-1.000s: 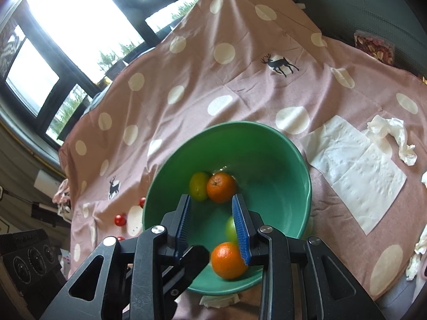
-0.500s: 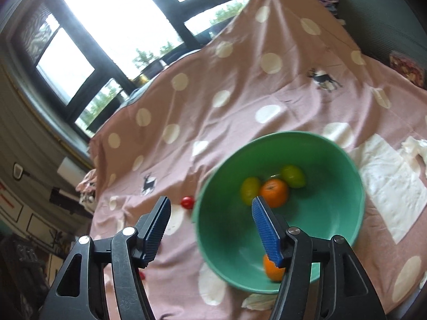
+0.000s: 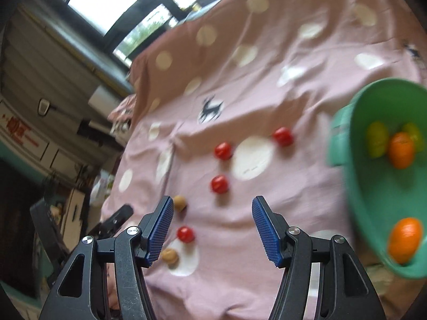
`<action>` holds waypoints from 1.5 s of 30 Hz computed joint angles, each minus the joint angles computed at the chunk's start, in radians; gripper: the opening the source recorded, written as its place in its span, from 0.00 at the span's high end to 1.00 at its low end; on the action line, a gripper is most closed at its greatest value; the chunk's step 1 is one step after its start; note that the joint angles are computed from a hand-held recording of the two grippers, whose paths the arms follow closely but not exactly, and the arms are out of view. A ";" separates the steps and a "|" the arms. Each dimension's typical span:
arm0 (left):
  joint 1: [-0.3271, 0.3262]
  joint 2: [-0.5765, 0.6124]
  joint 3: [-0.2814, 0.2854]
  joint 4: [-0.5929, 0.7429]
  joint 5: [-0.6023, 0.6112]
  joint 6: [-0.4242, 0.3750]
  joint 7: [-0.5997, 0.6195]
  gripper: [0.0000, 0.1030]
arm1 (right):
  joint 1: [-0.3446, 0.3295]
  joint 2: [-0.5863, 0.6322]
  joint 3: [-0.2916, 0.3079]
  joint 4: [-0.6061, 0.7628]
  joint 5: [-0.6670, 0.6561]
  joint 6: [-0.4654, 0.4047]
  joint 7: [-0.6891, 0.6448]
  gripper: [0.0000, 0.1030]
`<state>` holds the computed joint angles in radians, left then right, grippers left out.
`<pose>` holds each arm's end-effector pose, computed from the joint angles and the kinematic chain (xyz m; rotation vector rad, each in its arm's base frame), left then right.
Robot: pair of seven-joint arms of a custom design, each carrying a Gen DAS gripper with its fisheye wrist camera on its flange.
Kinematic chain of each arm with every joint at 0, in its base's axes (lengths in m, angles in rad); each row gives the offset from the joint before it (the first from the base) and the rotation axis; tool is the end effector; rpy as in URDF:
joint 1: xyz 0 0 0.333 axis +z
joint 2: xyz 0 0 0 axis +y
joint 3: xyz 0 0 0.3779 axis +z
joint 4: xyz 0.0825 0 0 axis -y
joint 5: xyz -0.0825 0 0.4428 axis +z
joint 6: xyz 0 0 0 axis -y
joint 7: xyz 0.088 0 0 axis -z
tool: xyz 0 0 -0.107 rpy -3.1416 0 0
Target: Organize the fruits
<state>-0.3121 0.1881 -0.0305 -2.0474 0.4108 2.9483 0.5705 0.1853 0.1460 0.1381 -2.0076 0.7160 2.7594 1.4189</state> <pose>0.6361 -0.2536 0.4531 -2.1573 1.6147 -0.9465 0.6538 0.1862 0.4740 -1.5923 1.8003 -0.0056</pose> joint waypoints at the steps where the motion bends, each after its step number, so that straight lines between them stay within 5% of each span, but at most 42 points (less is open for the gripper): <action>1: 0.020 0.002 -0.024 -0.001 -0.044 0.001 0.042 0.29 | 0.002 0.017 0.007 0.018 0.002 -0.025 -0.015 0.43; 4: 0.068 0.006 -0.093 -0.001 -0.192 -0.004 0.192 0.42 | 0.016 0.075 0.014 0.077 -0.054 -0.081 0.008 0.53; 8: 0.117 0.024 -0.188 0.023 -0.406 -0.042 0.452 0.60 | 0.052 0.138 -0.024 0.129 -0.254 -0.039 0.178 0.62; 13: 0.072 0.069 -0.180 0.079 -0.468 -0.112 0.565 0.71 | 0.044 0.231 -0.042 0.228 -0.412 -0.094 0.338 0.67; 28: 0.015 0.162 -0.141 0.184 -0.502 -0.246 0.601 0.72 | -0.016 0.281 0.029 0.273 -0.463 -0.133 0.323 0.70; 45: 0.017 0.103 -0.173 0.100 -0.580 -0.045 0.702 0.73 | -0.028 0.194 0.040 0.177 -0.412 -0.048 0.307 0.71</action>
<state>-0.2956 0.2914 -0.2036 -1.9479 -0.1696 2.9034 1.2729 0.1570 0.3400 0.1785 -1.8302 0.3041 2.7118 1.7263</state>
